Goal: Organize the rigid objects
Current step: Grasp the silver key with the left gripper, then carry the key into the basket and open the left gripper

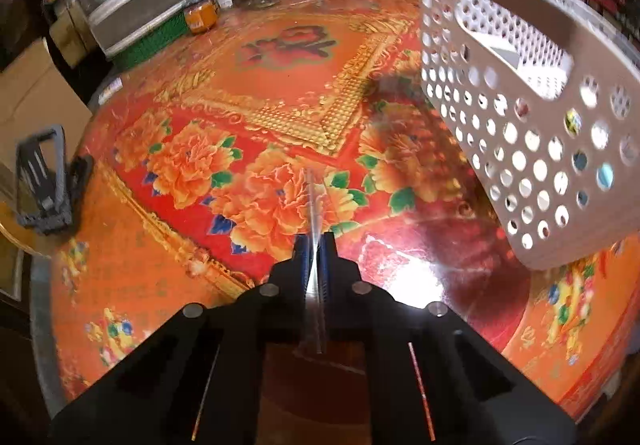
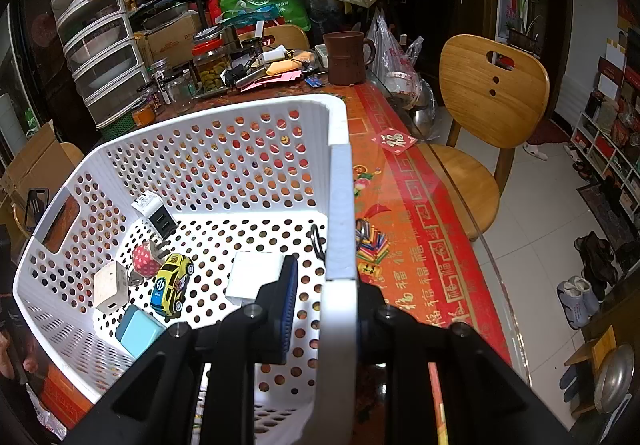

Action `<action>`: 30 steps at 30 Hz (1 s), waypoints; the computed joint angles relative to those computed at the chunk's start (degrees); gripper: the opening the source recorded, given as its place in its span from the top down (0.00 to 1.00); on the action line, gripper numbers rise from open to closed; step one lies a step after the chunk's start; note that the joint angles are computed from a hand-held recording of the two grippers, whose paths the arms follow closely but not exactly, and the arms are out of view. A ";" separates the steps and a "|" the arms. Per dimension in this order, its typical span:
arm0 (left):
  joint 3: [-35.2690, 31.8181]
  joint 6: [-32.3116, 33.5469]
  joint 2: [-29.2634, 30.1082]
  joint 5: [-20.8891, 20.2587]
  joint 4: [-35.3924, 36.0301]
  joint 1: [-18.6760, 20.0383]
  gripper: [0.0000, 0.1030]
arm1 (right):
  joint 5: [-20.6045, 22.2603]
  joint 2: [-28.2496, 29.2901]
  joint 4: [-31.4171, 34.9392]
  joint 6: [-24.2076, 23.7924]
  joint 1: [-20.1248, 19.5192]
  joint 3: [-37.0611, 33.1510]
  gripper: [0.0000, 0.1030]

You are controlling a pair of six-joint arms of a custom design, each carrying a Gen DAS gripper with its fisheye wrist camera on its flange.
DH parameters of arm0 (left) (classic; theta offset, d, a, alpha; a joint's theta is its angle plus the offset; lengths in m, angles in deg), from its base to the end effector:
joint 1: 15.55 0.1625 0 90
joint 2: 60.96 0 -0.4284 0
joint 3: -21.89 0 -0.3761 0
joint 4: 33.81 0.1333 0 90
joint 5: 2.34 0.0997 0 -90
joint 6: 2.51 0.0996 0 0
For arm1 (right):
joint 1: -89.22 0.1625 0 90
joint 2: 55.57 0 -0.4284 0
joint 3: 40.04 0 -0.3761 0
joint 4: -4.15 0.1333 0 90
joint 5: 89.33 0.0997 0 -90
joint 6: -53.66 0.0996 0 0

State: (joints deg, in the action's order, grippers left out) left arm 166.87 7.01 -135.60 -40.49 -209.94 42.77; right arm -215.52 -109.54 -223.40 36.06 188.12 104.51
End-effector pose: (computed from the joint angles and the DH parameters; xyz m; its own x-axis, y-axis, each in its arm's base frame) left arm -0.0051 -0.4113 0.1893 -0.5457 0.2758 -0.7913 0.6039 0.7841 -0.1432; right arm 0.1316 -0.3589 0.1509 -0.7918 0.0836 0.6051 -0.3619 0.7338 -0.5749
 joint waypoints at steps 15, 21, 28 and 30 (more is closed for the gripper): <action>3.46 -5.09 -4.62 6.14 -2.20 -4.85 0.95 | 0.00 0.03 -0.08 0.03 -0.01 0.03 0.79; 5.13 -14.73 -9.87 14.48 7.62 -13.98 0.95 | 0.03 -0.01 -0.05 -0.01 -0.01 0.05 0.79; 2.39 -25.22 -13.56 17.81 23.74 -22.41 0.95 | 0.00 0.01 -0.05 0.01 0.01 0.04 0.79; 1.31 -27.40 -13.23 18.18 26.68 -24.58 0.95 | -0.05 -0.02 0.01 0.02 0.02 0.03 0.79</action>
